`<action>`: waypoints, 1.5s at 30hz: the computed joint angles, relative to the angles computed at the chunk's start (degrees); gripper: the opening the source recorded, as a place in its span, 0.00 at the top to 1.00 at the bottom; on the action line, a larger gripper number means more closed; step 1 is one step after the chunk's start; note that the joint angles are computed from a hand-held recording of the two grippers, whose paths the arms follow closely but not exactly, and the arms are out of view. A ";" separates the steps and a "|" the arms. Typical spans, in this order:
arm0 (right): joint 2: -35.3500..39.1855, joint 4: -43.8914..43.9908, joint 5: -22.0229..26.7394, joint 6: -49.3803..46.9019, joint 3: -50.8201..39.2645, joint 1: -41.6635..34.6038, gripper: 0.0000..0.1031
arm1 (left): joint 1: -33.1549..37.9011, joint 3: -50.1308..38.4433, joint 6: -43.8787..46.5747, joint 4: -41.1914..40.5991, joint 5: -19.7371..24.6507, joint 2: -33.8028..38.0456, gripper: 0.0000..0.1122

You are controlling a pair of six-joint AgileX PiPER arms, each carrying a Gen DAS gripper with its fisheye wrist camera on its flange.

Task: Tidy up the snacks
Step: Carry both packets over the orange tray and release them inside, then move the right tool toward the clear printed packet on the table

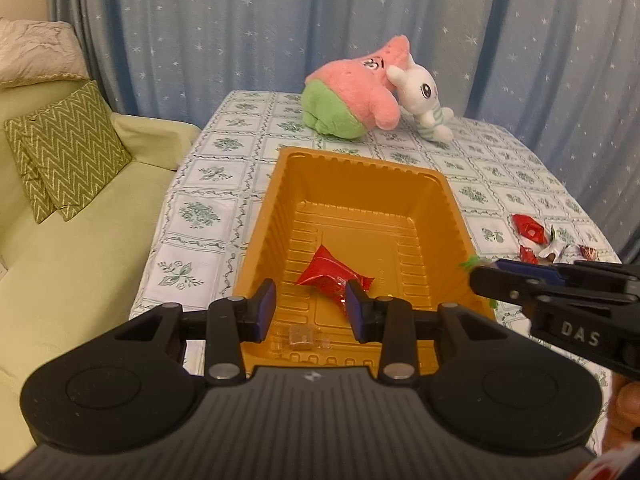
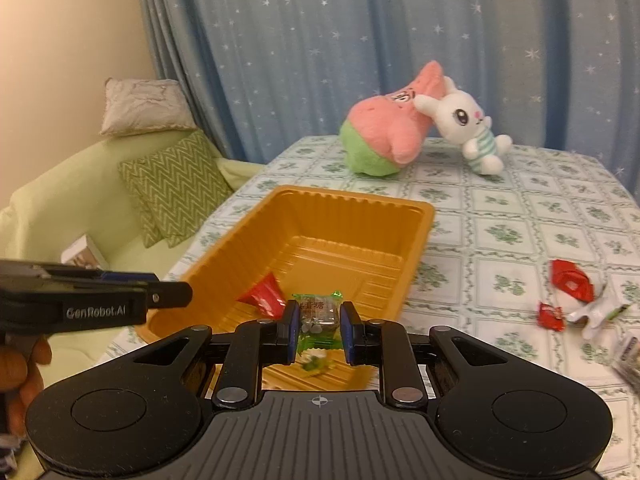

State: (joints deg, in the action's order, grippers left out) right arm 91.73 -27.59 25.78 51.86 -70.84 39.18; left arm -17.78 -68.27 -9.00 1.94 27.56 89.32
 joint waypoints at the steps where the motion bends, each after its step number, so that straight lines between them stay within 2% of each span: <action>1: 0.35 0.51 -0.54 -0.53 -0.38 -0.01 0.79 | -0.01 0.46 -0.93 0.89 -0.19 -0.53 0.69; 3: 0.92 3.69 -1.62 -3.74 -0.96 -0.63 0.77 | -0.31 1.45 -4.02 4.06 -0.51 -1.71 0.64; 4: 0.90 3.68 -1.83 -3.62 -0.92 -0.69 0.65 | -0.35 1.88 -4.76 4.94 -0.62 -2.31 0.62; 5: 0.45 1.55 -2.12 -1.29 -0.29 -0.50 0.45 | -0.38 2.28 -5.22 5.45 -0.68 -2.95 0.62; 6: -0.32 -1.79 -2.27 2.37 0.69 -0.20 0.41 | -0.51 2.74 -5.97 6.13 -0.64 -3.67 0.62; 12: -7.90 -5.29 1.19 9.86 7.11 -0.05 0.40 | -2.34 5.32 -9.20 7.76 -0.12 -8.23 0.58; 17: -16.14 -8.20 7.56 15.33 12.69 1.72 0.40 | -7.33 7.02 -17.36 13.17 1.91 -11.78 0.53; 25: -29.17 -11.29 19.02 18.56 17.96 4.18 0.40 | -18.90 6.65 -30.68 22.03 5.99 -14.14 0.47; 29: -34.69 -12.78 24.74 19.54 19.53 5.01 0.40 | -25.03 5.40 -36.80 26.29 7.64 -13.85 0.41; 32: -38.54 -13.68 28.51 19.82 20.85 5.60 0.40 | -29.00 3.49 -39.30 28.21 9.17 -12.54 0.40; 37: -44.20 -13.20 32.69 19.12 23.04 4.86 0.40 | -34.28 0.78 -42.73 30.63 10.80 -10.03 0.34; 45: -49.55 -10.85 35.22 16.45 25.30 1.31 0.40 | -39.01 -2.24 -43.92 32.14 12.48 -6.52 0.29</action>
